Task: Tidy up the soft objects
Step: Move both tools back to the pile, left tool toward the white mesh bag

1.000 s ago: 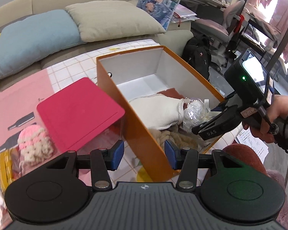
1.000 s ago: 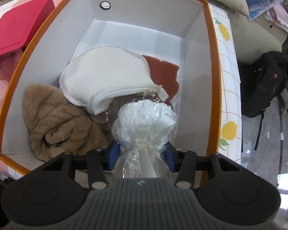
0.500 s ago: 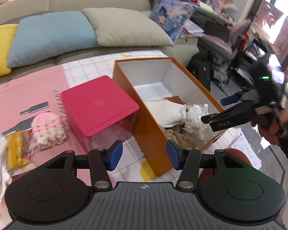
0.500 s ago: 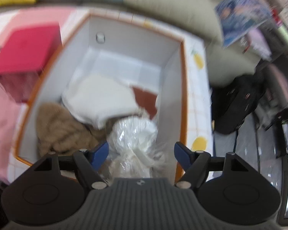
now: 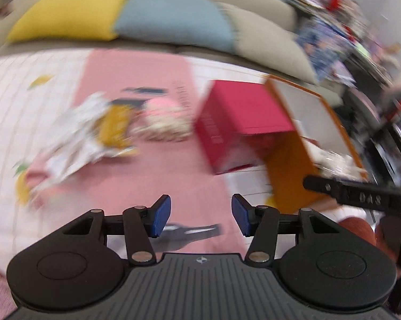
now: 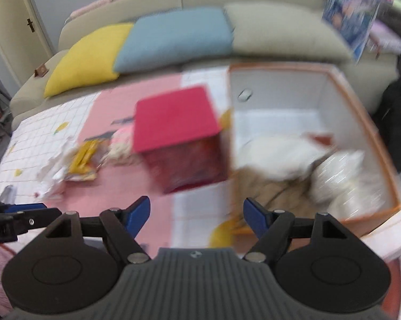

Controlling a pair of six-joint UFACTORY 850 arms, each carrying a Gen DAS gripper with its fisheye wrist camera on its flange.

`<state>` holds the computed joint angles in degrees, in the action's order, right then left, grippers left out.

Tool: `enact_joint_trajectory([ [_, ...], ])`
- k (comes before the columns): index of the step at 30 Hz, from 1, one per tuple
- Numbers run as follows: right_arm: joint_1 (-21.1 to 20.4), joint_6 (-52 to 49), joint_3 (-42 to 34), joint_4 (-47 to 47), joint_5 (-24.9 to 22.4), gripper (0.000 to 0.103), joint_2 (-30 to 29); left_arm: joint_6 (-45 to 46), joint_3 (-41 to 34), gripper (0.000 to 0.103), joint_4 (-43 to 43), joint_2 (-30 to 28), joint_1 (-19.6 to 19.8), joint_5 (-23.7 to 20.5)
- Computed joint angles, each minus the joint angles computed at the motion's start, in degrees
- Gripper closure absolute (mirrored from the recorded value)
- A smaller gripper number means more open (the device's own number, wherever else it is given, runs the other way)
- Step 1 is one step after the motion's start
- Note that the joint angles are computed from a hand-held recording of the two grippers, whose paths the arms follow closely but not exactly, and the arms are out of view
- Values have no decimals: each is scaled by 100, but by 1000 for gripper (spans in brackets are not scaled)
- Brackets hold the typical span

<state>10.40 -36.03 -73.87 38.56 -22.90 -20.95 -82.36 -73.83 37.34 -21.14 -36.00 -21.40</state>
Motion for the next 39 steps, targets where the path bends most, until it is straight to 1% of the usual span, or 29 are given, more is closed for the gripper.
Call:
enact_joint_trajectory([
  [2, 144, 102, -63, -17, -98, 27, -106, -610, 269, 35, 246, 140, 65, -124],
  [3, 239, 206, -92, -110, -113, 27, -153, -901, 397, 35, 316, 202, 98, -180],
  [6, 452, 214, -125, -132, -181, 27, -250, -1717, 798, 32, 459, 385, 264, -88],
  [8, 591, 174, -156, -147, -229, 27, -330, -2304, 998, 30, 732, 442, 344, -107],
  [10, 706, 167, -250, -295, -228, 27, -468, -2618, 1087, 30, 856, 427, 394, -214],
  [14, 912, 400, -431, -697, -275, 27, -703, -3013, 1200, 29, 967, 337, 506, -245],
  [16, 965, 441, -523, -735, -356, 27, -806, -3033, 1248, 29, 877, 293, 545, -311],
  [20, 1033, 475, -617, -849, -464, 27, -898, -2831, 1238, 29, 587, 173, 634, -273],
  [24, 1098, 664, -751, -1045, -548, 27, -1027, -2767, 1203, 28, 575, 56, 654, -236],
  [29, 1141, 852, -879, -1202, -666, 27, -1162, -2479, 1130, 28, 403, -77, 656, -37],
  [31, 1151, 900, -917, -1237, -715, 27, -1208, -2212, 1064, 29, 340, -124, 643, 30],
  [33, 1158, 946, -955, -1284, -759, 27, -1249, -1918, 951, 32, 146, -199, 602, -1],
  [34, 1164, 976, -975, -1310, -776, 27, -1269, -1695, 877, 35, 26, -249, 580, -30],
  [35, 1163, 991, -988, -1325, -793, 27, -1283, -1470, 787, 43, -26, -310, 544, -119],
  [36, 1163, 1016, -1005, -1346, -811, 27, -1301, -1262, 667, 47, -74, -391, 496, -309],
  [37, 1161, 1032, -1018, -1361, -825, 27, -1313, -1103, 576, 54, -111, -452, 462, -451],
  [38, 1160, 1045, -1029, -1372, -837, 27, -1324, -1005, 535, 64, -147, -479, 448, -492],
  [39, 1160, 1067, -1038, -1390, -848, 27, -1331, -875, 518, 71, -224, -487, 450, -489],
])
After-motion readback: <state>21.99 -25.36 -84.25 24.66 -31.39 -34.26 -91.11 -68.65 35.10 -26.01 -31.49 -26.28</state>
